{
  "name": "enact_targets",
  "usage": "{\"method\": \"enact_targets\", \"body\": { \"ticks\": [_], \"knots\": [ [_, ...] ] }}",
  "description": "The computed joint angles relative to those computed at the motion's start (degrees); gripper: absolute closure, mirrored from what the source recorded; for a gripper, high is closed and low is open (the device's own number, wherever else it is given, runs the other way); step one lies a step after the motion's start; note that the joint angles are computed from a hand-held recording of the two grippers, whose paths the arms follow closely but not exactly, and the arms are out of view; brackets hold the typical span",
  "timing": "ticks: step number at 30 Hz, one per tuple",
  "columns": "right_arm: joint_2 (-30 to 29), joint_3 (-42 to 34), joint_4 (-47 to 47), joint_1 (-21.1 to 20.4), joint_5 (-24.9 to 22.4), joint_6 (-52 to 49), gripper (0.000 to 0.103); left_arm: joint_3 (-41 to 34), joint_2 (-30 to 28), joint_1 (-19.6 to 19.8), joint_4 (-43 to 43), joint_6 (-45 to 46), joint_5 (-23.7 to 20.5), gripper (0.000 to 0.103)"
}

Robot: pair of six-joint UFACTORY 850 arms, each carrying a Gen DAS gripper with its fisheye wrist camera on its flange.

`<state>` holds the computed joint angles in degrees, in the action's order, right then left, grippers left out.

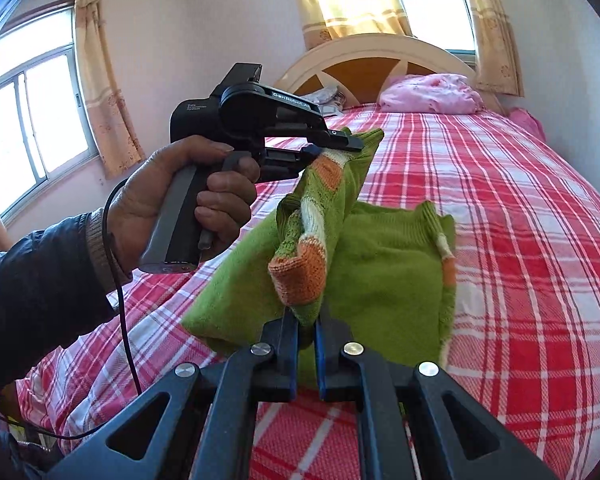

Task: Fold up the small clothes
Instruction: 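Lift the sweater edge with both grippers and fold it over onto the other half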

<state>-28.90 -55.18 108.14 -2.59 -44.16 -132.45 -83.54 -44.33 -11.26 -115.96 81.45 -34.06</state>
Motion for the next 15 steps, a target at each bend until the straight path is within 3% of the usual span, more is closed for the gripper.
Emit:
{"method": "enact_targets", "body": {
  "ticks": [15],
  "knots": [
    [-4.96, -3.01, -7.73, -4.0, 0.49, 11.42, 0.097, -9.78, -5.92, -4.67, 13.69, -11.26, 7.21, 0.091]
  ]
}}
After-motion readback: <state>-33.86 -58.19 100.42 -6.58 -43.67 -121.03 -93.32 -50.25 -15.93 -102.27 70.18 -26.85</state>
